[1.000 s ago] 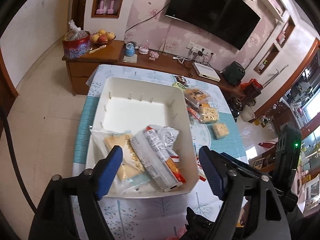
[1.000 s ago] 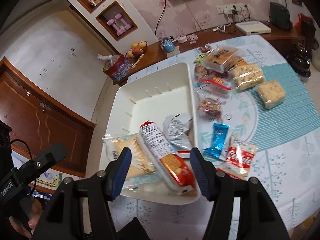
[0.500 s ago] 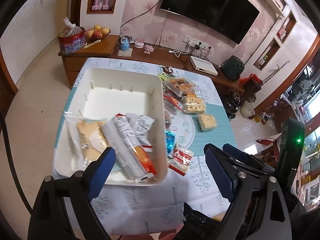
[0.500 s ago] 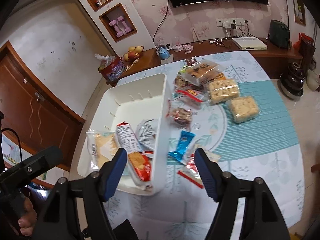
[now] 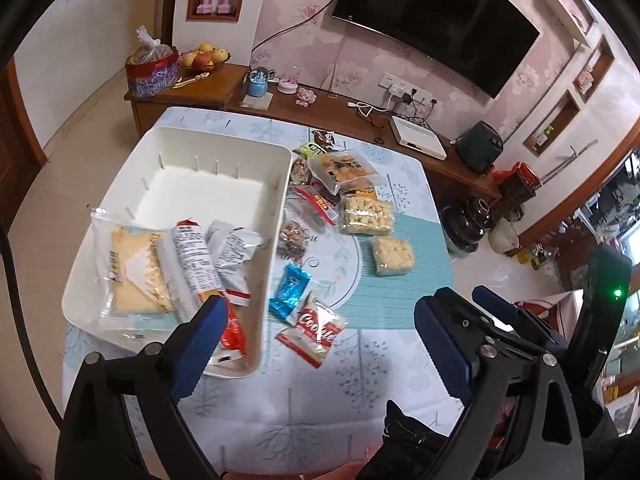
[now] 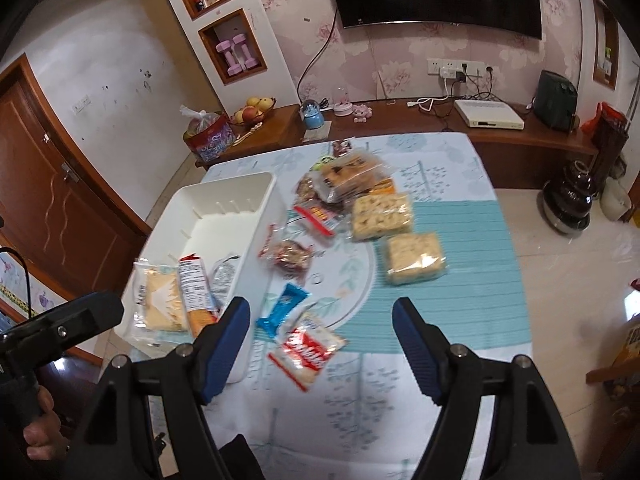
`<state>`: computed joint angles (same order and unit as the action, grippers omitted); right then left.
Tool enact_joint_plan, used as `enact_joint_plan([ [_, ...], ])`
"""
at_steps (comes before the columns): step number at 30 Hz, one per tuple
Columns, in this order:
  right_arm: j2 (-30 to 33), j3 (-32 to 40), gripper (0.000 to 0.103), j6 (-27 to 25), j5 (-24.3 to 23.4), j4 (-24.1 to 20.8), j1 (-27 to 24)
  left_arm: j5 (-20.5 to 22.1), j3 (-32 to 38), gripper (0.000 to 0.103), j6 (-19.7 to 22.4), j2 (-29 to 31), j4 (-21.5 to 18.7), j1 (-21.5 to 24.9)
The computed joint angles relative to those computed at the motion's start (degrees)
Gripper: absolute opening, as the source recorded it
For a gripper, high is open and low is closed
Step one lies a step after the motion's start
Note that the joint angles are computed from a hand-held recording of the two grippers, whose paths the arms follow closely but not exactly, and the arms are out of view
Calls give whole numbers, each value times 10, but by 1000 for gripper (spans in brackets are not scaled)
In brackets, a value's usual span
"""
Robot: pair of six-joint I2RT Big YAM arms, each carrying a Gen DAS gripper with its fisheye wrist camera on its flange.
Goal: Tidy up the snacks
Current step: 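Move left tool toward red-white Cookie pack while right tool approaches clear pastry bag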
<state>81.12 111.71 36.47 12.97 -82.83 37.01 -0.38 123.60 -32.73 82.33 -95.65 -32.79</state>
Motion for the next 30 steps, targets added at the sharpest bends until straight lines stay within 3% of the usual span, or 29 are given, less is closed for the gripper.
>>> enact_joint_plan([
  [4, -14, -16, 74, -44, -8, 1, -23, -5, 1, 95, -51, 14, 5, -21],
  [10, -34, -40, 74, -130, -5, 6, -51, 12, -6, 95, -164, 31, 1, -35],
  [15, -53, -70, 74, -205, 13, 39, -69, 19, -27, 95, -259, 31, 12, -43],
  [21, -70, -105, 74, -277, 3, 89, -90, 23, -54, 95, -366, 34, 14, -48],
  [30, -73, -143, 74, -366, -36, 143, -112, 72, -82, 95, -461, 56, -6, -46],
])
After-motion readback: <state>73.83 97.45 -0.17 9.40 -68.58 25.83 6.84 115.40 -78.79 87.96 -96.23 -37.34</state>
